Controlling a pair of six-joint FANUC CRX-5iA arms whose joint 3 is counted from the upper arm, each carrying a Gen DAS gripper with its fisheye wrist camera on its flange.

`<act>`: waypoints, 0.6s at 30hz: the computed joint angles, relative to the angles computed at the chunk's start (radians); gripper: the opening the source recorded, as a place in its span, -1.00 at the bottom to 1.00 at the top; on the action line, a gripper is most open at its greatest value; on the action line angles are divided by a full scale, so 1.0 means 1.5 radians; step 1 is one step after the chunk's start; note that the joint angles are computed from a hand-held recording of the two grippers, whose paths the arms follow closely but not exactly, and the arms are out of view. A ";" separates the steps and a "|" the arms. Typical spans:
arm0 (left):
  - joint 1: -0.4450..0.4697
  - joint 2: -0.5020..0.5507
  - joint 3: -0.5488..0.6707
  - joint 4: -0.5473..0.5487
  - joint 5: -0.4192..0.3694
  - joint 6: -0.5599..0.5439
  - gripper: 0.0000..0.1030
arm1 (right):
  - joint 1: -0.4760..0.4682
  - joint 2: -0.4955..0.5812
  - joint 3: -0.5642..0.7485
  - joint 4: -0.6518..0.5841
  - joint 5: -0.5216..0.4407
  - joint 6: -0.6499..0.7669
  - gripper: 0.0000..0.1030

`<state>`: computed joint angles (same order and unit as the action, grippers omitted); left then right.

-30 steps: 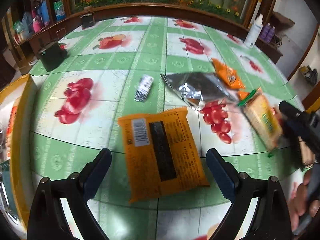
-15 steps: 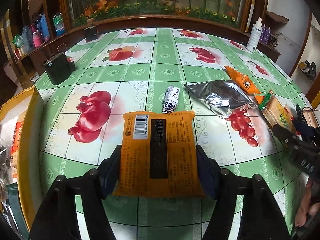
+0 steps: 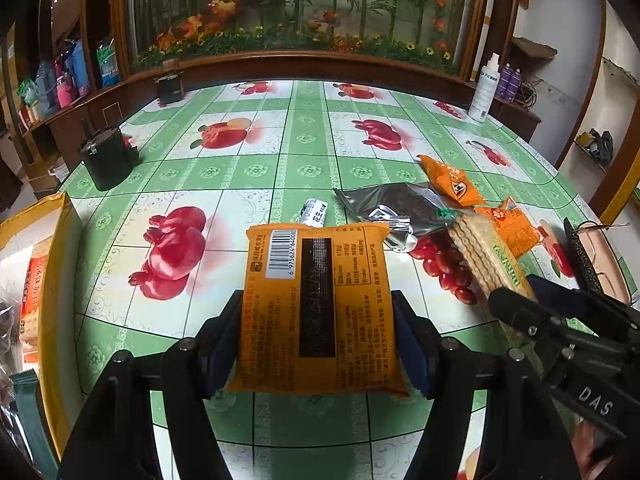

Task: Organize snacks
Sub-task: 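Grasp the WEIDAN cracker pack with the right gripper while the left gripper holds the orange pack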

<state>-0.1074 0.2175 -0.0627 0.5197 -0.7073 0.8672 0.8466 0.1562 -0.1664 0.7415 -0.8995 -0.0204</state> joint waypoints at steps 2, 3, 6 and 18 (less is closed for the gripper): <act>0.001 0.003 0.004 -0.004 -0.003 0.006 0.33 | 0.000 0.007 0.012 -0.018 -0.002 0.015 0.01; 0.001 0.004 0.005 -0.006 -0.003 0.008 0.33 | 0.001 0.009 0.016 -0.026 -0.002 0.021 0.01; 0.002 0.007 0.007 -0.011 -0.005 0.010 0.33 | 0.002 0.024 0.040 -0.056 -0.017 0.061 0.01; -0.006 -0.007 -0.015 -0.009 0.041 -0.005 0.33 | 0.006 0.028 0.034 -0.038 -0.008 0.046 0.01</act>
